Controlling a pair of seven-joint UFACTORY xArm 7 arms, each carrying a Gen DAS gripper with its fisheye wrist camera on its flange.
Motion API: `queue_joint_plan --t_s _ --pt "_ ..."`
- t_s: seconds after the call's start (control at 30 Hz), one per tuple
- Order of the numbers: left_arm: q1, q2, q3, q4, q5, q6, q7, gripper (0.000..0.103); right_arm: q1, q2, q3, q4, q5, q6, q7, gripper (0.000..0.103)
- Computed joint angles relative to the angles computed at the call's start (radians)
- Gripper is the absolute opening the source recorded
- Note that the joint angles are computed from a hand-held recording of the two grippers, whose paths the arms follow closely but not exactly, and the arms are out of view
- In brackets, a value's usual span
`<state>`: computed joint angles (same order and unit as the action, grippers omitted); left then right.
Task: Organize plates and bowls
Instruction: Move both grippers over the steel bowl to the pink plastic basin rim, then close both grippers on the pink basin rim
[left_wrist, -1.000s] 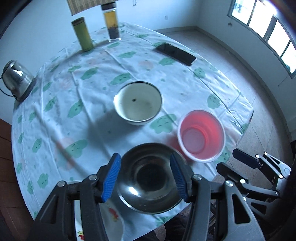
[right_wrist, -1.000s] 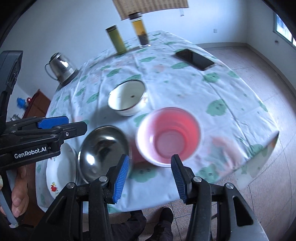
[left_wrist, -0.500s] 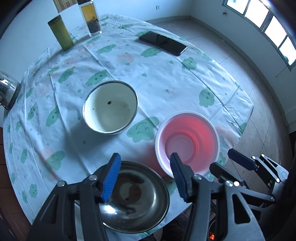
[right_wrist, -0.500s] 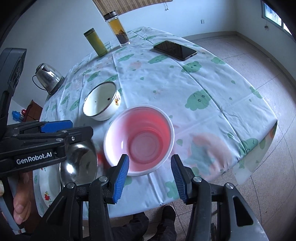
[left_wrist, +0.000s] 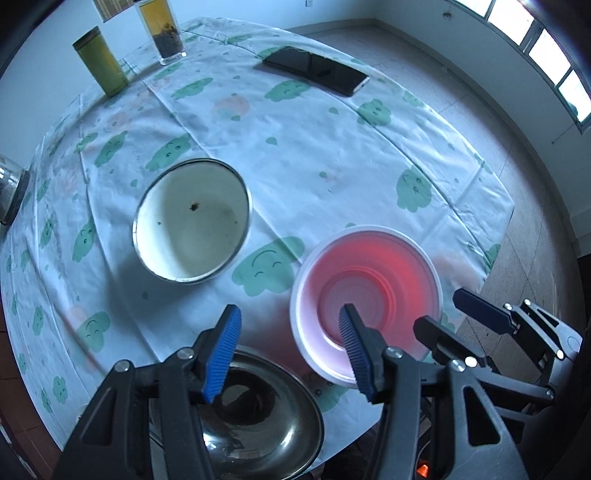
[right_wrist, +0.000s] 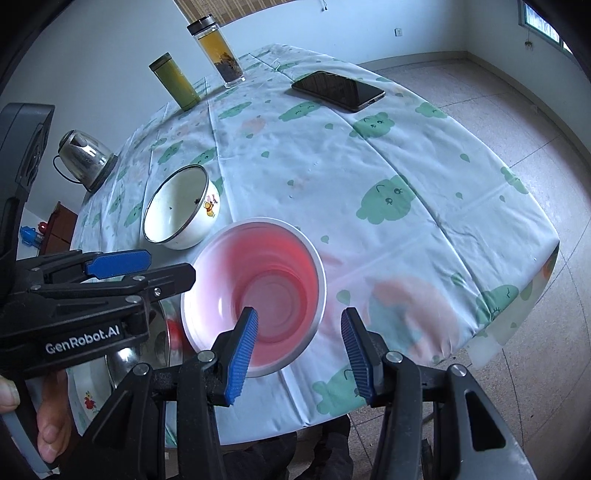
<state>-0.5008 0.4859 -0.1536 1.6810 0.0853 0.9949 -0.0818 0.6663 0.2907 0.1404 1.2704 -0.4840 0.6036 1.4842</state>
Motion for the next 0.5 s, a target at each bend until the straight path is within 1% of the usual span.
queue_joint_plan --t_s 0.13,0.23,0.3,0.37,0.4,0.43,0.47,0.5 --pt "-0.001 0.022 -0.002 0.020 -0.007 0.020 0.004 0.054 -0.006 0.004 0.000 -0.007 0.009 -0.012 -0.007 0.050" --pt "-0.002 0.037 0.002 0.032 -0.008 0.033 0.002 0.049 -0.006 0.007 -0.001 -0.010 0.014 -0.014 -0.009 0.050" --pt "-0.005 0.042 0.005 0.036 -0.003 0.043 -0.001 0.043 -0.005 0.008 -0.002 -0.011 0.016 -0.016 -0.010 0.050" --pt "-0.003 0.046 0.003 0.039 -0.007 0.048 0.004 0.033 -0.005 0.013 -0.001 -0.007 0.019 -0.015 -0.019 0.050" --pt "-0.004 0.050 0.002 0.043 -0.008 0.054 0.007 0.030 -0.006 0.016 0.000 -0.006 0.023 -0.017 -0.024 0.048" --pt "-0.005 0.053 0.002 0.046 -0.008 0.057 0.008 0.022 -0.006 0.019 0.000 -0.006 0.027 -0.021 -0.028 0.046" --pt "-0.007 0.059 0.003 0.051 -0.006 0.063 0.008 0.015 -0.008 0.023 0.002 -0.006 0.035 -0.027 -0.037 0.038" --pt "-0.007 0.063 0.003 0.055 -0.008 0.069 0.009 0.014 -0.009 0.025 0.002 -0.007 0.040 -0.035 -0.042 0.029"
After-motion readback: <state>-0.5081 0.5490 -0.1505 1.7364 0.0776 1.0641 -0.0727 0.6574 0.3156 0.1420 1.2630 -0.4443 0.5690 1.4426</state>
